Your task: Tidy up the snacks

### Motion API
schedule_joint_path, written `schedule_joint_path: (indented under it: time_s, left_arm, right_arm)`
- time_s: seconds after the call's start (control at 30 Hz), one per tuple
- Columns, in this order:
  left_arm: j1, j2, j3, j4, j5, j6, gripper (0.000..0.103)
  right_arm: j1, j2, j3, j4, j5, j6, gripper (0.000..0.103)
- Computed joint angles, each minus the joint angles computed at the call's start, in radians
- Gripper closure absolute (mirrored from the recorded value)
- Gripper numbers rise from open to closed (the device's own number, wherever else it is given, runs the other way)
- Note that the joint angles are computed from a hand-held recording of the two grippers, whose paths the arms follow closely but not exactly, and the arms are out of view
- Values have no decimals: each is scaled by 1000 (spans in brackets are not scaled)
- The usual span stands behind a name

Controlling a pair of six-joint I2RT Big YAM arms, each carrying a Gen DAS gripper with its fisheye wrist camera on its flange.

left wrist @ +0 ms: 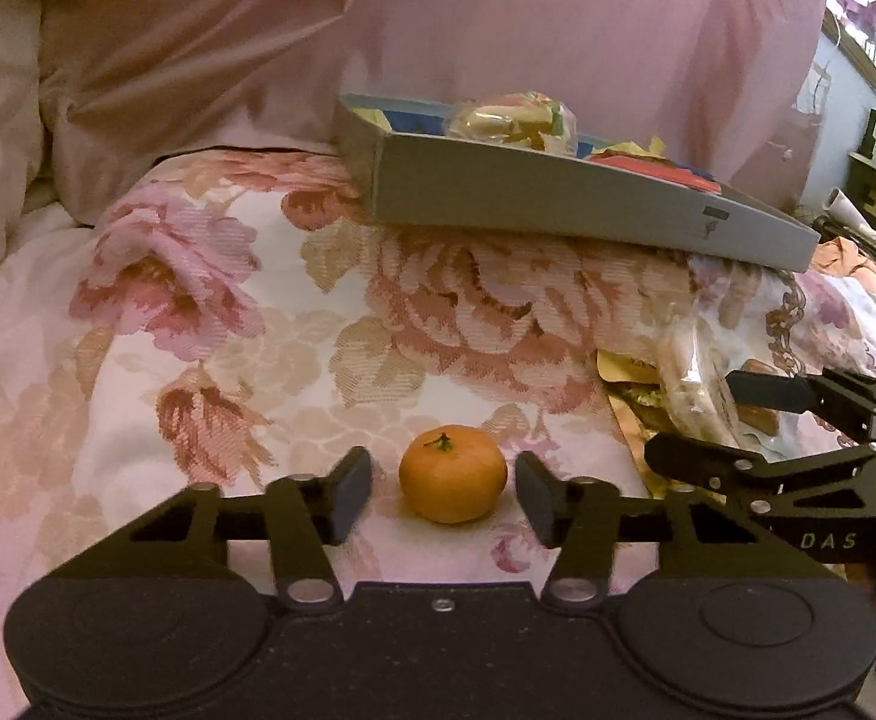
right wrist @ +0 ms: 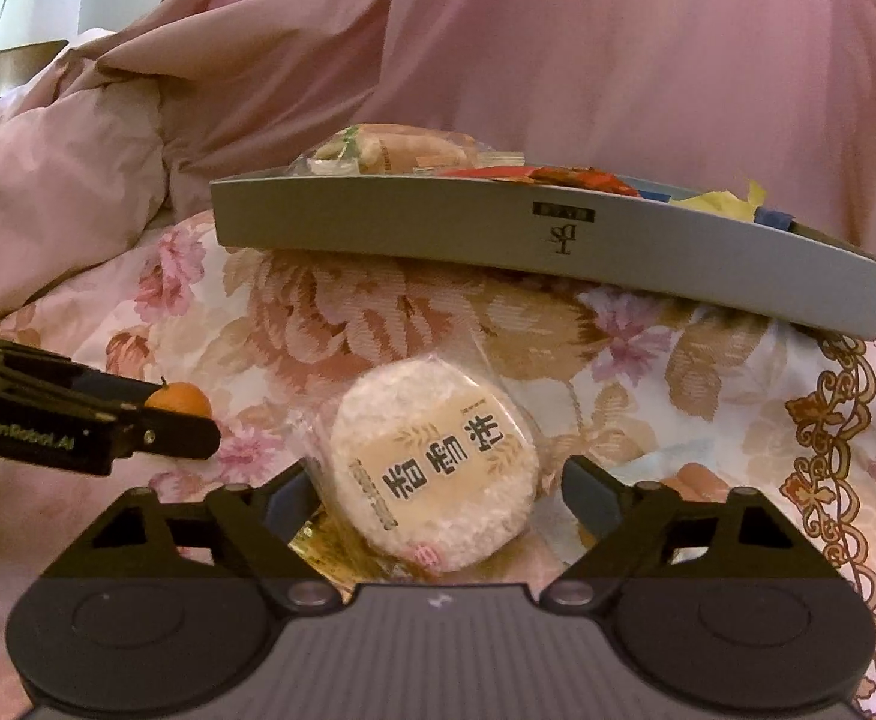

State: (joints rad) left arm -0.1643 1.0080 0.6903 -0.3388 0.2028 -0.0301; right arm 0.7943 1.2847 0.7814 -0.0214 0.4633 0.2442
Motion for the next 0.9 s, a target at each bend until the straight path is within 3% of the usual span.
schedule_joint_path:
  time_s: [0.07, 0.4, 0.7, 0.9]
  left_arm:
    - [2, -1, -1, 1, 10, -10, 63]
    - [-24, -33, -16, -19, 22, -33, 64]
    - [-52, -109, -35, -118, 15, -98, 64]
    - [-93, -152, -33, -187, -20, -101, 64]
  right_arm:
    - [3, -3, -2, 1, -4, 4, 19]
    - [56, -23, -8, -16, 41, 10, 28]
    - [101, -83, -20, -141, 32, 148, 28]
    - [148, -124, -24, -232, 48, 203, 28]
